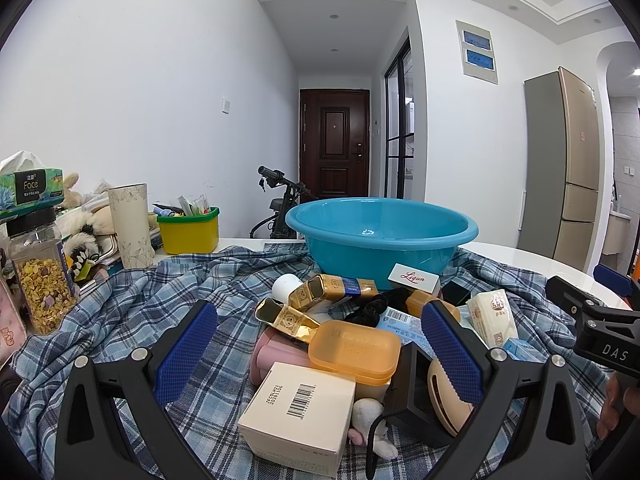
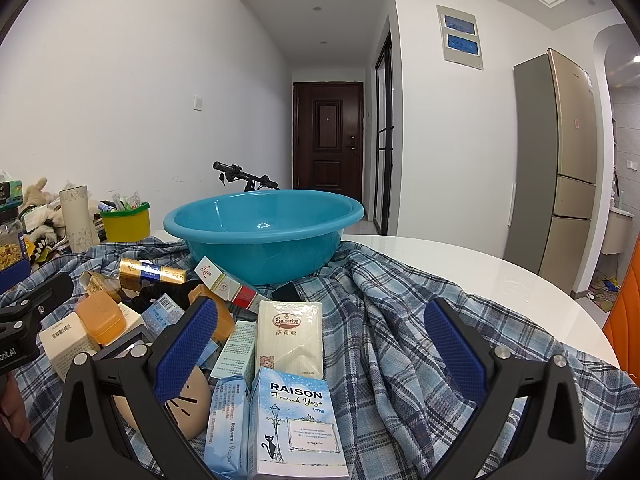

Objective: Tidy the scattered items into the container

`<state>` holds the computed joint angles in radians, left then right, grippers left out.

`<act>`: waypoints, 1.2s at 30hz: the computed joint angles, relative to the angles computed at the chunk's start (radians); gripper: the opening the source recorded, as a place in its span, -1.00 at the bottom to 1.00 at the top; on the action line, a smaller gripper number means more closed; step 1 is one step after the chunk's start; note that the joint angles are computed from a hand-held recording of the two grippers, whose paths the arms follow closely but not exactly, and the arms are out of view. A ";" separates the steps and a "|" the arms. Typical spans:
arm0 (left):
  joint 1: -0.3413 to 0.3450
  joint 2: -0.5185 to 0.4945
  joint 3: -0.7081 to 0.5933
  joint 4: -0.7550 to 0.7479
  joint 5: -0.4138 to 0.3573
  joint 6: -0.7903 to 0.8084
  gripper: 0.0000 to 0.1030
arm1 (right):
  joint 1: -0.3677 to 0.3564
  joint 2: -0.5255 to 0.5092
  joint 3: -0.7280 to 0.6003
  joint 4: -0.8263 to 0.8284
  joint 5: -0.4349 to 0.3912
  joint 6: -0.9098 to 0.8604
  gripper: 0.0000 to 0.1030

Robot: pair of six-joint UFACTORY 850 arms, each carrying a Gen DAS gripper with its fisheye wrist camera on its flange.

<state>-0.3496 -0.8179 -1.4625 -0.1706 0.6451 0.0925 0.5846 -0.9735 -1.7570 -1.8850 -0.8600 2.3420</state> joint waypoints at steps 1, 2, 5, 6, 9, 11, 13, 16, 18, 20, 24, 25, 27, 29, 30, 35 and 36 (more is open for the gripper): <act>0.000 0.000 0.000 0.000 0.000 0.000 1.00 | 0.000 0.000 0.000 0.000 0.000 0.000 1.00; -0.001 0.001 0.001 -0.001 0.001 0.001 1.00 | 0.000 0.000 0.000 0.000 0.000 0.000 1.00; 0.000 0.000 0.001 0.000 0.000 0.000 1.00 | 0.000 0.001 0.001 0.000 0.000 0.000 1.00; 0.000 0.000 0.000 0.001 0.000 -0.001 1.00 | 0.000 0.001 0.001 0.000 0.000 0.001 1.00; 0.000 0.000 0.000 0.003 0.000 -0.002 1.00 | -0.001 0.002 0.002 0.000 0.001 0.001 1.00; 0.000 0.000 0.001 0.003 0.000 -0.002 1.00 | 0.000 0.002 0.002 0.000 0.000 0.001 1.00; 0.001 0.000 0.000 0.005 0.000 -0.003 1.00 | -0.001 0.002 0.003 0.000 0.001 0.001 1.00; 0.001 0.000 0.000 0.006 -0.001 -0.004 1.00 | -0.001 0.002 0.002 0.000 0.001 0.001 1.00; 0.001 0.000 0.000 0.006 -0.001 -0.005 1.00 | -0.001 0.003 0.003 0.000 0.001 0.001 1.00; 0.001 0.000 0.001 0.007 -0.001 -0.005 1.00 | -0.001 0.002 0.002 0.000 0.001 0.000 1.00; 0.001 0.000 0.001 0.006 -0.001 -0.004 1.00 | 0.000 0.005 0.005 0.002 0.000 -0.003 1.00; 0.002 0.000 0.000 0.007 -0.002 -0.005 1.00 | 0.003 0.004 0.003 0.011 -0.003 -0.011 1.00; 0.001 0.001 0.001 -0.003 -0.002 0.003 1.00 | 0.005 0.005 0.006 0.003 -0.001 -0.008 1.00; 0.001 0.002 0.003 0.000 -0.001 -0.001 1.00 | 0.010 -0.001 -0.004 0.028 -0.016 -0.026 1.00; -0.001 0.001 0.003 -0.007 0.000 0.003 1.00 | 0.014 -0.002 -0.006 0.040 -0.029 -0.036 1.00; 0.002 0.001 0.004 0.016 0.000 -0.010 1.00 | 0.010 0.009 -0.005 0.044 0.018 -0.063 1.00; 0.004 0.002 0.008 0.035 0.004 -0.024 1.00 | 0.008 0.014 0.001 0.033 0.022 -0.051 1.00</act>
